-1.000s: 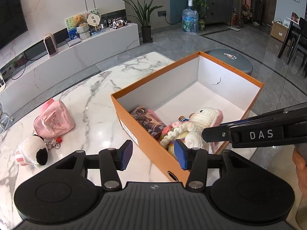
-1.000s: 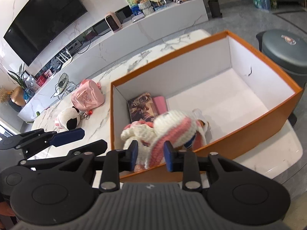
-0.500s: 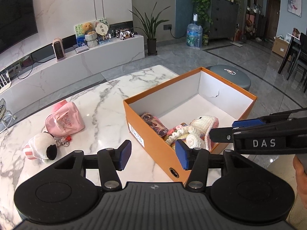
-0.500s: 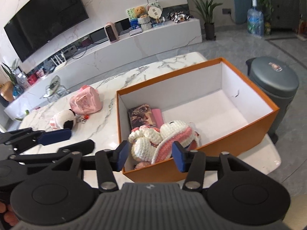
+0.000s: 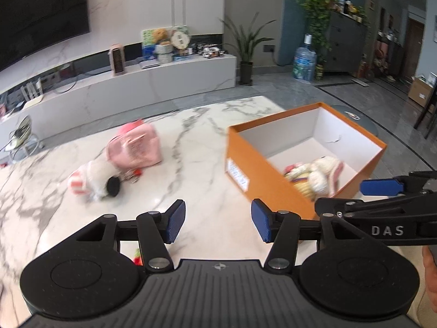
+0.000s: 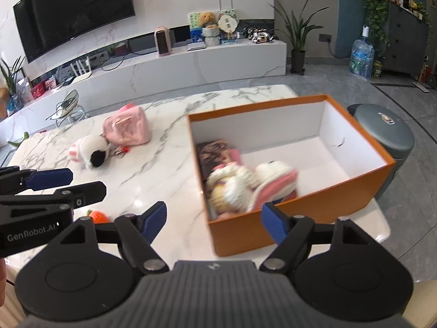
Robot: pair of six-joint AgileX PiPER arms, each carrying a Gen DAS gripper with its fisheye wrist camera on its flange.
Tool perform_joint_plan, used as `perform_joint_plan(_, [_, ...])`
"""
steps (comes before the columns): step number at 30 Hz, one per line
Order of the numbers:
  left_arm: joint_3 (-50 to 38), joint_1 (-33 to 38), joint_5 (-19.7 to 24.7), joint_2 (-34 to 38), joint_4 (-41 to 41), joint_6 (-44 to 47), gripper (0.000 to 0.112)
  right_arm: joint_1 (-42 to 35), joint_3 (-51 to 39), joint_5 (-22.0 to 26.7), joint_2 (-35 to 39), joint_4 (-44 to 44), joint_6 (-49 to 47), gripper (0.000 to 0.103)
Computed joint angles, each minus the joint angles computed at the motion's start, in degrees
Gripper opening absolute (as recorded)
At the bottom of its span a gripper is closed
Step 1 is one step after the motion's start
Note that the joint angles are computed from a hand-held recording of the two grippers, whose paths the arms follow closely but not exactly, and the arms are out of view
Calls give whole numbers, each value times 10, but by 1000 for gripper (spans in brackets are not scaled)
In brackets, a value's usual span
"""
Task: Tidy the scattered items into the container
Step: 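Withdraw both tools from the shoebox back over the table, then grasp the orange crocheted fruit with the right tool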
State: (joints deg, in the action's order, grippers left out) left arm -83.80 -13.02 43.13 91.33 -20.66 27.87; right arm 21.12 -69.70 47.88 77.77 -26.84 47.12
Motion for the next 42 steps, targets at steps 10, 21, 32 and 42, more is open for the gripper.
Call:
perform_joint_plan(10, [46, 117, 12, -2, -81, 93, 63, 102, -19, -9, 66, -101, 117, 82])
perform_joint_plan(21, [32, 175, 25, 60, -101, 137, 63, 131, -88, -18, 189, -133, 107, 76])
perform_joint_plan(32, [-60, 169, 32, 156, -37, 74, 63, 94, -159, -75, 290, -28, -17, 76])
perform_joint_plan(42, [-110, 174, 44, 201, 14, 36, 63, 97, -238, -95, 371, 49, -116, 76])
